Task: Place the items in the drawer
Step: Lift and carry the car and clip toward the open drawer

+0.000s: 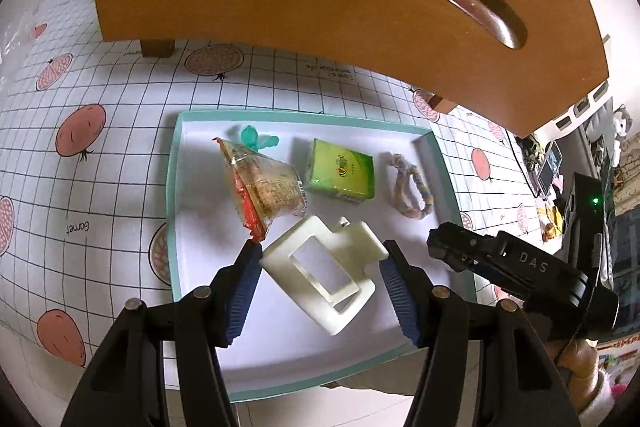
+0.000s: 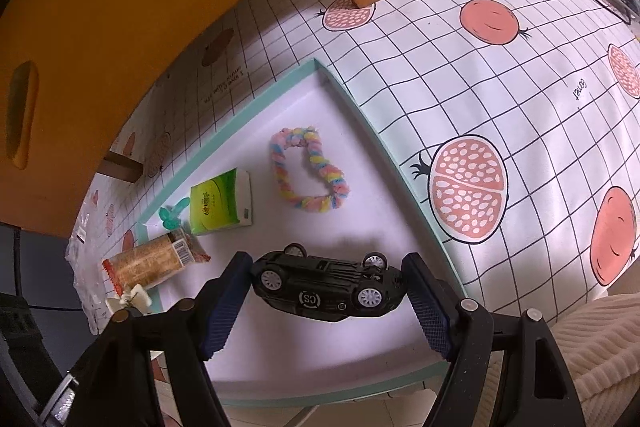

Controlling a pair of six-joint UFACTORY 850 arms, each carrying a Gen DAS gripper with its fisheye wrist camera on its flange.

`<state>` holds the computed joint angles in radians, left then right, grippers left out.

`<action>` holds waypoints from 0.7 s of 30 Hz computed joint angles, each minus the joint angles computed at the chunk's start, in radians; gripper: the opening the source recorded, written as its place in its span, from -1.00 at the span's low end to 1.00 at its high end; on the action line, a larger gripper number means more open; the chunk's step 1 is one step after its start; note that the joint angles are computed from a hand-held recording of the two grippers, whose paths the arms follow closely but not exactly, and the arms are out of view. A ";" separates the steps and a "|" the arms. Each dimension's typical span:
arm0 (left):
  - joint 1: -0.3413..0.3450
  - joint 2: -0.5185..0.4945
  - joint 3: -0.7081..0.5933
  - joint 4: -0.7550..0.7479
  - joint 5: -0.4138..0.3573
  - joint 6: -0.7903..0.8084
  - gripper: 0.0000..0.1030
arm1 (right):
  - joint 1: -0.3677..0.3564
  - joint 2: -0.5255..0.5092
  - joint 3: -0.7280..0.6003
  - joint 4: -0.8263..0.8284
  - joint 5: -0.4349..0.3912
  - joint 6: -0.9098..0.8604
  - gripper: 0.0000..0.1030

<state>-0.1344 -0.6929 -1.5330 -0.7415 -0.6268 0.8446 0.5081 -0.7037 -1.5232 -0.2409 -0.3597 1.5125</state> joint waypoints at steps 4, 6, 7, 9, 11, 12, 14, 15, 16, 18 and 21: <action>0.003 0.003 -0.008 -0.020 -0.031 0.004 0.21 | 0.001 0.001 0.000 -0.006 0.000 0.007 0.53; 0.003 0.010 -0.006 -0.041 -0.034 0.027 0.21 | 0.001 0.001 0.000 -0.008 0.000 0.010 0.53; 0.003 0.013 -0.006 -0.046 -0.035 0.031 0.21 | 0.001 0.001 0.000 -0.007 -0.001 0.010 0.53; 0.006 0.021 -0.007 -0.074 -0.045 0.049 0.21 | 0.002 0.001 -0.002 -0.010 -0.004 0.016 0.53; 0.006 0.030 -0.004 -0.091 -0.044 0.063 0.21 | 0.001 0.001 0.000 -0.012 -0.002 0.017 0.53; 0.006 0.034 -0.003 -0.099 -0.044 0.071 0.21 | 0.001 0.002 0.000 -0.013 -0.001 0.018 0.53; 0.007 0.037 -0.004 -0.106 -0.045 0.080 0.21 | 0.001 0.003 0.003 -0.017 0.002 0.023 0.53; 0.006 0.039 -0.003 -0.108 -0.043 0.083 0.21 | 0.001 0.003 0.004 -0.016 0.002 0.020 0.53; 0.005 0.041 -0.001 -0.108 -0.039 0.086 0.21 | 0.001 0.004 0.004 -0.017 0.003 0.021 0.53; 0.005 0.041 -0.002 -0.107 -0.041 0.084 0.21 | 0.000 0.004 0.005 -0.015 0.003 0.017 0.53; 0.005 0.041 -0.003 -0.105 -0.040 0.080 0.21 | 0.001 0.004 0.000 -0.018 -0.001 0.015 0.53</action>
